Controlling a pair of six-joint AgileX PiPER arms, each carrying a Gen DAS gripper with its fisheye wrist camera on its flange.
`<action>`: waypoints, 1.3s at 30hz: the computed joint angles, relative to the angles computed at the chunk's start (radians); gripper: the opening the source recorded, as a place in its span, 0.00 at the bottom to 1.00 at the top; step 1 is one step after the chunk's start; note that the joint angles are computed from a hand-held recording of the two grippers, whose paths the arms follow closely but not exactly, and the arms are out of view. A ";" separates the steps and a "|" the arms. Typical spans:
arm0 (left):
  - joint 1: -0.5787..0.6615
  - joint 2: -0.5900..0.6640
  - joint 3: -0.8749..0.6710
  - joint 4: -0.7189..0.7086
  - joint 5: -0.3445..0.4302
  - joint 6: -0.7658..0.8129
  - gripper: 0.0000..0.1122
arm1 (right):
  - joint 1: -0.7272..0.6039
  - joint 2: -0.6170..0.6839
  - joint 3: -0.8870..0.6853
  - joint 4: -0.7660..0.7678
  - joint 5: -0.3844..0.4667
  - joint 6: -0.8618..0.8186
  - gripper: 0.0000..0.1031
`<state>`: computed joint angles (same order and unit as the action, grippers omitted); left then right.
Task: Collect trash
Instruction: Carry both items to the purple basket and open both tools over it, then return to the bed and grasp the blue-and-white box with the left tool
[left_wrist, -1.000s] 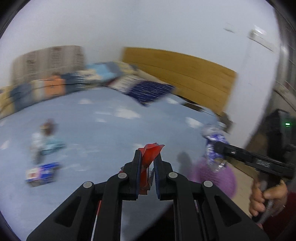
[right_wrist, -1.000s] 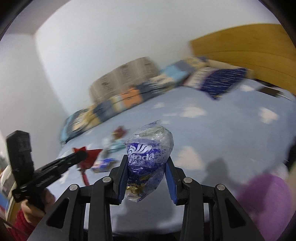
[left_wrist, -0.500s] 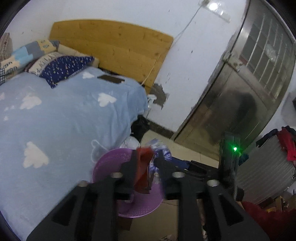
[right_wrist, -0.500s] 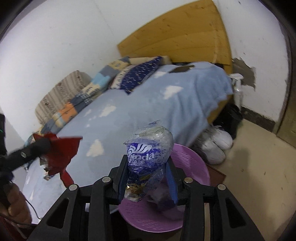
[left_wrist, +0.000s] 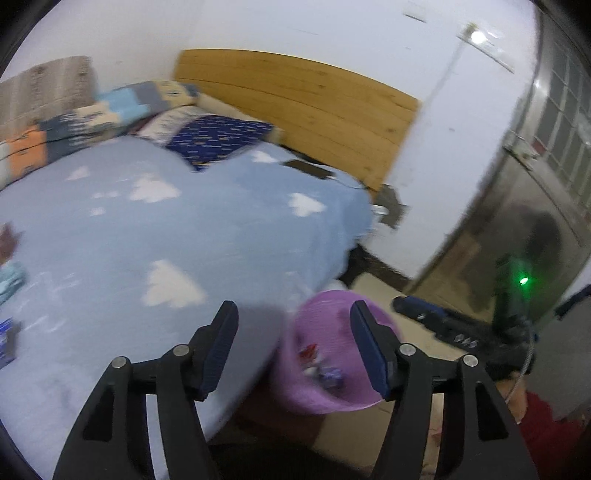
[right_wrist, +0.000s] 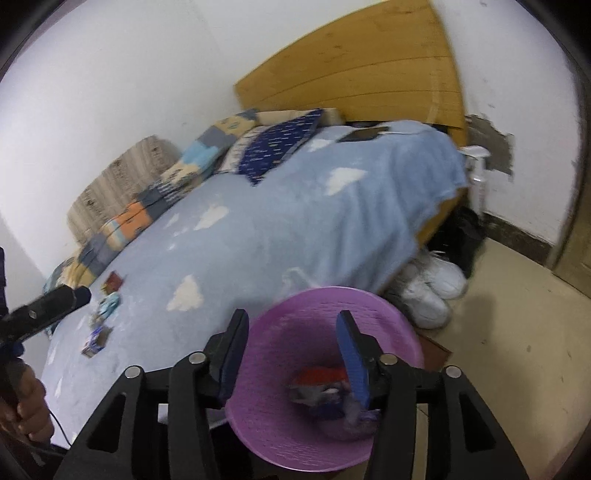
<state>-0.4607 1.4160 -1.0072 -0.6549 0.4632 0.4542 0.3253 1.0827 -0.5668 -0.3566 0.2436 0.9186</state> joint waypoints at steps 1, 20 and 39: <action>0.038 -0.028 0.030 0.008 0.000 0.004 0.55 | 0.038 0.022 -0.021 -0.054 0.000 0.058 0.51; 0.978 0.102 -0.001 -0.227 0.243 0.450 0.60 | 0.497 0.793 -0.992 0.322 0.150 -0.422 0.51; 1.020 0.776 -0.685 -0.060 0.502 0.185 0.60 | 0.457 1.085 -1.333 0.537 0.293 -0.504 0.51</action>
